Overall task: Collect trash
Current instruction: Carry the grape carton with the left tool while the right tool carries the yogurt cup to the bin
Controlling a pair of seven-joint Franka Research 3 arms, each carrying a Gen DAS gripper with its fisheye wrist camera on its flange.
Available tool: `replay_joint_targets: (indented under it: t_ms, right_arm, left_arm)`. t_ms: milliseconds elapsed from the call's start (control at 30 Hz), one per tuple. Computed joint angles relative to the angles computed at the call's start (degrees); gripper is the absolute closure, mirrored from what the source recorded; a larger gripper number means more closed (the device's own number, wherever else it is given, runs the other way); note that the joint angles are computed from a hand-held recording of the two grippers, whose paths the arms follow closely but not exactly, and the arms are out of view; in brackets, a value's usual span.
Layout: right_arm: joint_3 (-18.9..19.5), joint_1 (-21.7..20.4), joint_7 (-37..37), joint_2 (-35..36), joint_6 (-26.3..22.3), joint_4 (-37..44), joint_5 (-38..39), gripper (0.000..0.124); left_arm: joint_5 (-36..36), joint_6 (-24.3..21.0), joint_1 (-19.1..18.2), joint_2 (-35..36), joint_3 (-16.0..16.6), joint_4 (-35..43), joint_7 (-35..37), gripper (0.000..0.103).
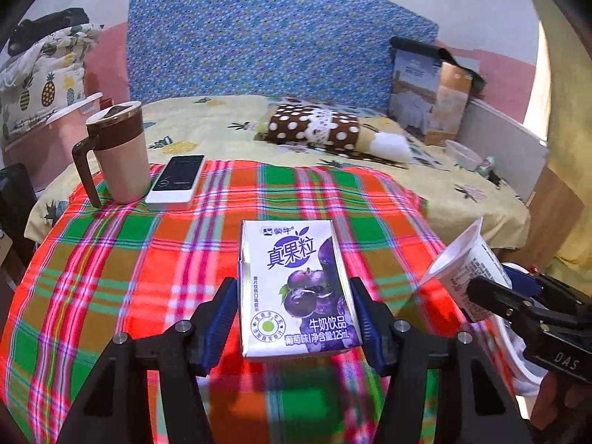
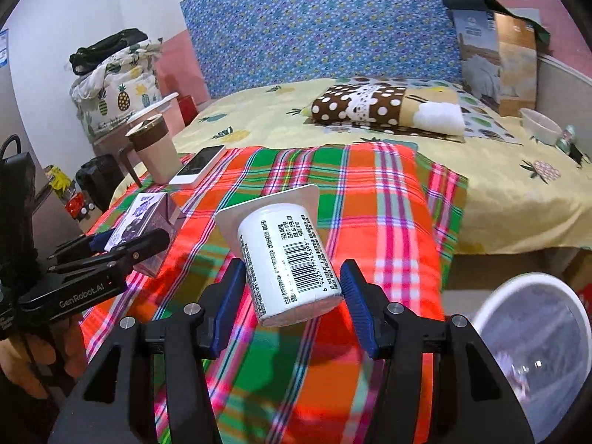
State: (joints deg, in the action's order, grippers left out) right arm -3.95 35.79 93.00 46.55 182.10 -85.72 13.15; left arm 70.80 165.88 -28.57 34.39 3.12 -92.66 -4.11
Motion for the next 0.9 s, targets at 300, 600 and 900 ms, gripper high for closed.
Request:
replay_joint_targets:
  t_ms: [300,600,900]
  right_arm:
    - [-8.3,8.1,2.8,-6.2,6.2,-12.3,5.3,0.069]
    - [-19.7,19.7,4.3,-7.1,7.5,-18.0,13.1,0.069]
    - [-26.5,26.3,3.5,-8.2,9.9,-23.6,20.2,0.069]
  left_arm:
    - [7.0,1.5,-2.0,-4.0,-1.7,-4.6,-5.5,0.043]
    - [8.5,2.6,-2.0,-4.7,-5.4,-5.7,-5.0,0.043]
    - [2.5,4.4,-3.6,-1.1,-6.5,-0.9,4.1,0.043]
